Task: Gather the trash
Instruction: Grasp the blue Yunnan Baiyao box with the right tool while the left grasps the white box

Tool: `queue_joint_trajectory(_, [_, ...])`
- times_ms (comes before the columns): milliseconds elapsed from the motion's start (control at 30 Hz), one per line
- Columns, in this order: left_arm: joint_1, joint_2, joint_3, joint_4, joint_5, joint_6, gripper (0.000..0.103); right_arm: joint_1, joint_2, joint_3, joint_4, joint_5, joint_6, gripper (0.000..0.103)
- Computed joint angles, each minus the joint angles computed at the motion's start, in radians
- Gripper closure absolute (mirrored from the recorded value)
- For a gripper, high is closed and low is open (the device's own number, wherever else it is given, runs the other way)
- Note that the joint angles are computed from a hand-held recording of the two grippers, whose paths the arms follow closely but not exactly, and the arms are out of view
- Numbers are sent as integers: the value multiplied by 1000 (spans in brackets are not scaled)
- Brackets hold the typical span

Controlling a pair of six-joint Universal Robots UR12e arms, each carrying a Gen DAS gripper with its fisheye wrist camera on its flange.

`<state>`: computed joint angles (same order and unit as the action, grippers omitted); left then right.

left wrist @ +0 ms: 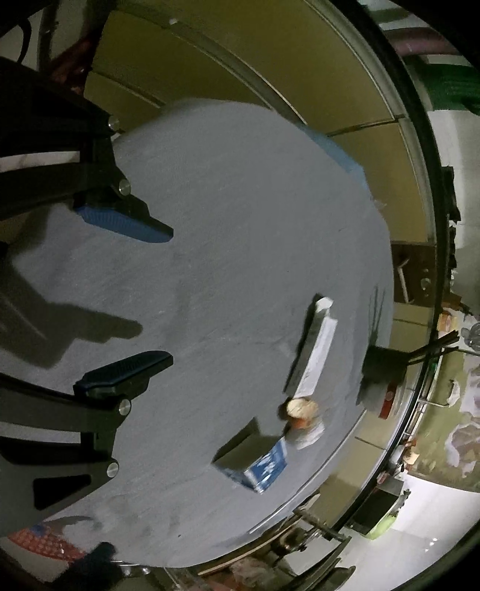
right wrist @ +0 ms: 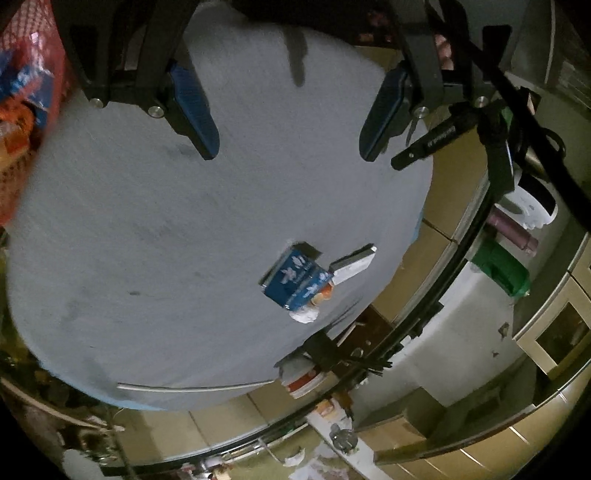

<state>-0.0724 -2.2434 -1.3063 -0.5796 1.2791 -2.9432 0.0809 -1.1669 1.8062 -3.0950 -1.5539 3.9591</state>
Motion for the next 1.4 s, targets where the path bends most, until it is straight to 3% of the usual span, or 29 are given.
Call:
queue_joint_trajectory(233, [6, -29, 47, -21, 2, -9, 41, -45, 78, -154, 106, 82, 31, 22])
queue_joint_trajectory(467, [17, -37, 59, 0, -4, 4, 41, -88, 168, -320, 250, 151, 185, 22])
queue_joint_trajectory(700, [34, -49, 81, 1, -7, -16, 41, -80, 254, -540, 594, 56, 244, 22])
queue_joint_trajectory(767, [36, -52, 85, 6, -2, -20, 41, -69, 280, -606, 688, -17, 250, 22])
queue_joint_trajectory(1000, [43, -70, 125, -32, -16, -27, 41, -25, 382, -826, 985, -208, 153, 22])
queue_joint_trajectory(1100, [41, -89, 169, -70, -21, -22, 41, -9, 385, -819, 991, -265, 42, 22])
queue_joint_trajectory(1200, [33, -117, 233, -104, -25, -15, 35, -7, 354, -741, 893, -279, -38, 29])
queue_joint_trajectory(1400, [-3, -210, 422, -151, -5, 64, 27, -30, 259, -555, 703, -179, -93, 32])
